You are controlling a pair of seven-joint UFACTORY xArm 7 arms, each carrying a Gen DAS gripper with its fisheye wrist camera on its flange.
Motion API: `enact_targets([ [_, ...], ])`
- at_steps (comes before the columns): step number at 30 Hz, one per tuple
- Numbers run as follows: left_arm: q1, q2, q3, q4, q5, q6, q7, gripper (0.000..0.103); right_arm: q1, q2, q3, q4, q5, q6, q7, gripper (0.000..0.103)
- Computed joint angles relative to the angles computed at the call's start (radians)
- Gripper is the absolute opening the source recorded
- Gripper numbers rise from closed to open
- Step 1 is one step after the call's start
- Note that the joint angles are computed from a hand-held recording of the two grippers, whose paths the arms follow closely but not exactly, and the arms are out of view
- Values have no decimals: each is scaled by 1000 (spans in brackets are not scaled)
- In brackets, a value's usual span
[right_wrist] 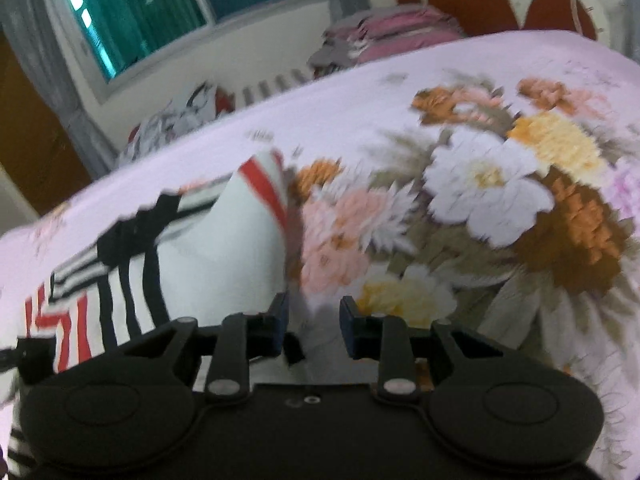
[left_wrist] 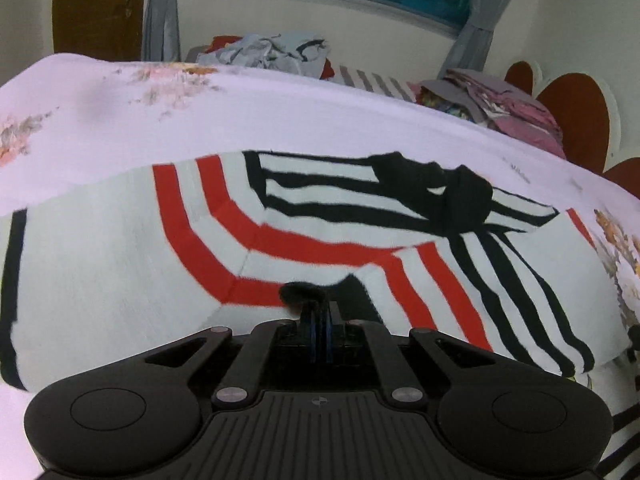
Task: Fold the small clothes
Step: 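Carry the sleeve across the sweater body with the right tool and release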
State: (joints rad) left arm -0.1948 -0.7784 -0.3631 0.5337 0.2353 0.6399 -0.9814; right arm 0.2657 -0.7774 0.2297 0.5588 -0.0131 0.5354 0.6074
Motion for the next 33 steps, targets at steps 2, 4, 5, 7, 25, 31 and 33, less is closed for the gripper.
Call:
enact_targets([
  [2,-2,-4,-1,0,0,12,1,4,4,-9,-4,-6,2,-32,-1,39],
  [4,-2,-6,8,-6,0,2,3,4,17,7,-18,3,5,-57,-27,53],
  [5,-2,-7,12,-11,-2,-1,4,4,34,22,-32,11,12,-69,-50,53],
  [7,-4,-6,14,-16,-7,-4,4,4,83,57,-71,31,39,-71,-117,45],
  [25,49,-28,-18,-10,39,-12,-56,60,98,280,-211,183,229,-126,-357,31],
  [31,47,67,-6,4,32,-63,-45,32,80,502,-213,334,362,-118,-480,39],
  [33,36,59,7,-13,28,-113,-48,7,95,524,-222,350,364,-110,-541,9],
])
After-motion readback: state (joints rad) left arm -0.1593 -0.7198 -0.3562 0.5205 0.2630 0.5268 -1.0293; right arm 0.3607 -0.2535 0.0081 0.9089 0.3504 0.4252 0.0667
